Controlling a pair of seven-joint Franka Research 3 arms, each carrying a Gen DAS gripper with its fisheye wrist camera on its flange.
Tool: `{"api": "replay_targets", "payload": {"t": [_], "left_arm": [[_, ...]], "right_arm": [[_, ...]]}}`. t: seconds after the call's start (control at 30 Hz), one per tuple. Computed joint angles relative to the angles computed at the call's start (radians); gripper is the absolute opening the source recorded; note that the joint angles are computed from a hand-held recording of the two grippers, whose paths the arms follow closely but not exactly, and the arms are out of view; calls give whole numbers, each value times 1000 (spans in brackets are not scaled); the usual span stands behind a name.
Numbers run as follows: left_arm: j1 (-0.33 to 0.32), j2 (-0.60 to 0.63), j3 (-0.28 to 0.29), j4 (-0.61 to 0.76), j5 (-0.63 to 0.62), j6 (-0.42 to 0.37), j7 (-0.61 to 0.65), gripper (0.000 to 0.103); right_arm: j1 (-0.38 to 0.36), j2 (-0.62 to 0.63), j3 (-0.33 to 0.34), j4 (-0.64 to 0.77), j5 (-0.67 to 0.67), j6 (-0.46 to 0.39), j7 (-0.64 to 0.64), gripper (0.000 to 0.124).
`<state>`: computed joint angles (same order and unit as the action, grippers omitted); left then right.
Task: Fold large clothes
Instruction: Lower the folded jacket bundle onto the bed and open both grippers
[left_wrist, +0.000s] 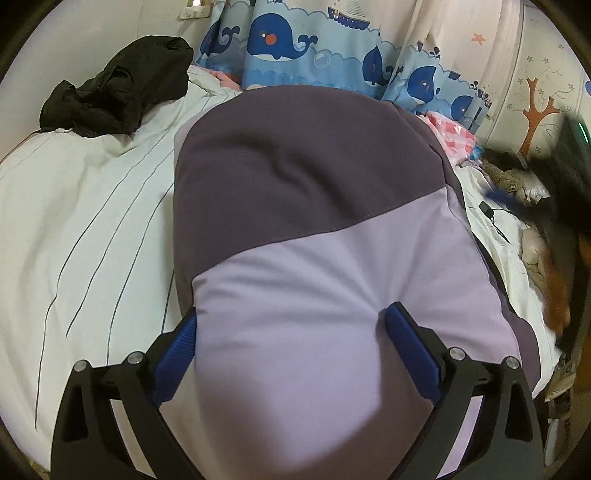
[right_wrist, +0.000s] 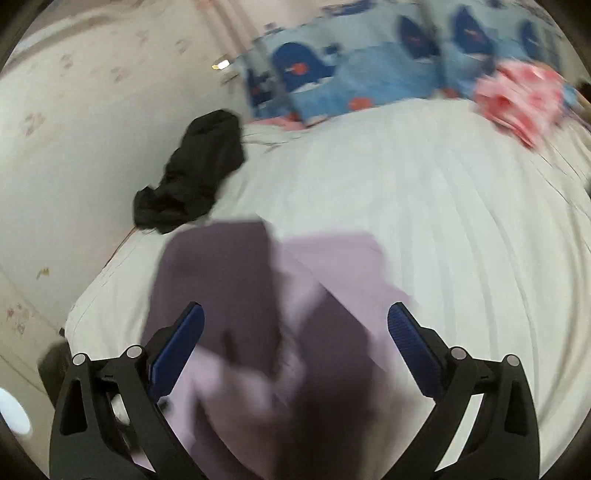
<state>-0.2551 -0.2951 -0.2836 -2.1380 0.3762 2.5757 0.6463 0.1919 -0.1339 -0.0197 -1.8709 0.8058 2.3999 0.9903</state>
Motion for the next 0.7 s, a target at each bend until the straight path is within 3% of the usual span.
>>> {"api": "replay_targets", "payload": {"t": [0.07, 0.13, 0.17, 0.2, 0.27, 0.33, 0.37, 0.43, 0.6, 0.7], "left_arm": [[-17, 0, 19, 8, -38, -11, 50, 94], [-25, -17, 40, 2, -75, 10, 93, 95], [-16, -32, 40, -9, -70, 31, 91, 95], [8, -43, 25, -9, -37, 36, 67, 95], [23, -34, 19, 0, -19, 33, 61, 96], [-38, 0, 80, -28, -151, 122, 154, 97], [-46, 10, 84, -45, -182, 162, 167, 97], [21, 14, 13, -45, -71, 162, 72, 97], [40, 3, -7, -45, -1, 120, -2, 97], [48, -3, -18, -48, 49, 112, -35, 97]], "right_arm": [[24, 108, 28, 121, -124, -7, 108, 96], [49, 206, 36, 169, -258, 40, 240, 96], [39, 231, 45, 144, -227, 67, 273, 96], [6, 220, 50, 98, -131, 52, 237, 96], [-17, 181, 48, -1, 52, 129, 154, 96], [-9, 108, 40, -127, 145, 211, 89, 96], [-3, 87, 35, -168, 177, 252, 58, 96], [0, 97, 18, -167, 218, 230, 29, 96], [-10, 95, 15, -91, -60, 147, 196, 96], [7, 33, 30, -150, -132, 285, 239, 96]]}}
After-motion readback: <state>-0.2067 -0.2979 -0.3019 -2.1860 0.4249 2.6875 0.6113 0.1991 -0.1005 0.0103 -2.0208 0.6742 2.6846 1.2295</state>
